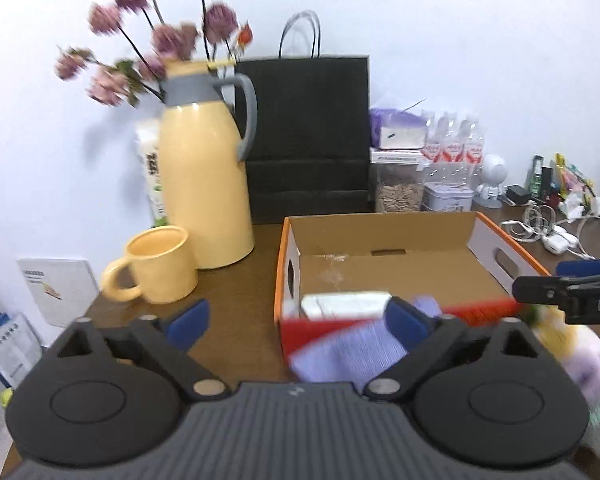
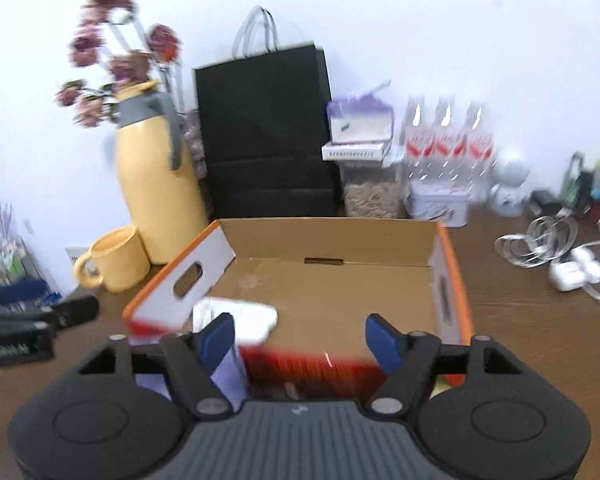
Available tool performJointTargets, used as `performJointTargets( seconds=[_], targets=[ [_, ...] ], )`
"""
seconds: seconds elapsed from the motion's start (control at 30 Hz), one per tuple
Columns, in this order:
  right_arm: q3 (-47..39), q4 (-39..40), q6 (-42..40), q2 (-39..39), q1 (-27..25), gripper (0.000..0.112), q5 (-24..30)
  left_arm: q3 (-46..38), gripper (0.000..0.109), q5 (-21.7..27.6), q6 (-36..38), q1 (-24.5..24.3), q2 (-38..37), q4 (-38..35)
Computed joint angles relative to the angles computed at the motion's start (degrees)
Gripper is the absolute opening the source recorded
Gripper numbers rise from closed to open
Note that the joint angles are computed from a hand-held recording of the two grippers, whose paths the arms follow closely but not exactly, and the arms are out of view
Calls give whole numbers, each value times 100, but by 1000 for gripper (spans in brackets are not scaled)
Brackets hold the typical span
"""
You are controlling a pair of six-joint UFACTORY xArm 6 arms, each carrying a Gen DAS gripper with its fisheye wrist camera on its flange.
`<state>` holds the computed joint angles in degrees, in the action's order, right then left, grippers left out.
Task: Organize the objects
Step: 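Open both grippers to release the bag and lift away, then grasp the clear plastic container with the left gripper while the right grasps the lavender headband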
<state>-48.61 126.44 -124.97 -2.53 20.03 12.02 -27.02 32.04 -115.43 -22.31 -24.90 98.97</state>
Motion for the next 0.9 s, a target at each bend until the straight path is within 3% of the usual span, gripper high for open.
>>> performJointTargets(
  seconds=[0.07, 0.17, 0.27, 0.33, 0.57, 0.67, 0.77, 0.9],
  targets=[
    [827, 663, -911, -755, -188, 86, 300, 674, 103, 695, -253, -852, -738, -163],
    [2015, 1524, -2047, -1894, -446, 90, 603, 1277, 103, 1322, -586, -1881, -1399, -696],
    [2915, 840, -1162, -2790, -625, 91, 701, 1592, 103, 1397, -866, -2309, -1701, -1050],
    [3269, 456, -681, -3070, -766, 91, 789, 1613, 103, 1712, -853, -2537, -1659, -1478],
    [3527, 1310, -1609, -3381, -802, 90, 519, 1694, 103, 1824, -779, -2763, -1703, -1617],
    [3598, 1262, -1540, -3457, -826, 90, 575, 1621, 103, 1661, -965, -2705, -1456, -1374],
    [3402, 1555, -1935, -3046, -916, 90, 683, 1395, 103, 1219, -1277, -2341, -924, -887],
    [2826, 2085, -2471, -2085, -1039, 90, 750, 841, 97, 909, -1627, -1904, 23, 324]
  ],
)
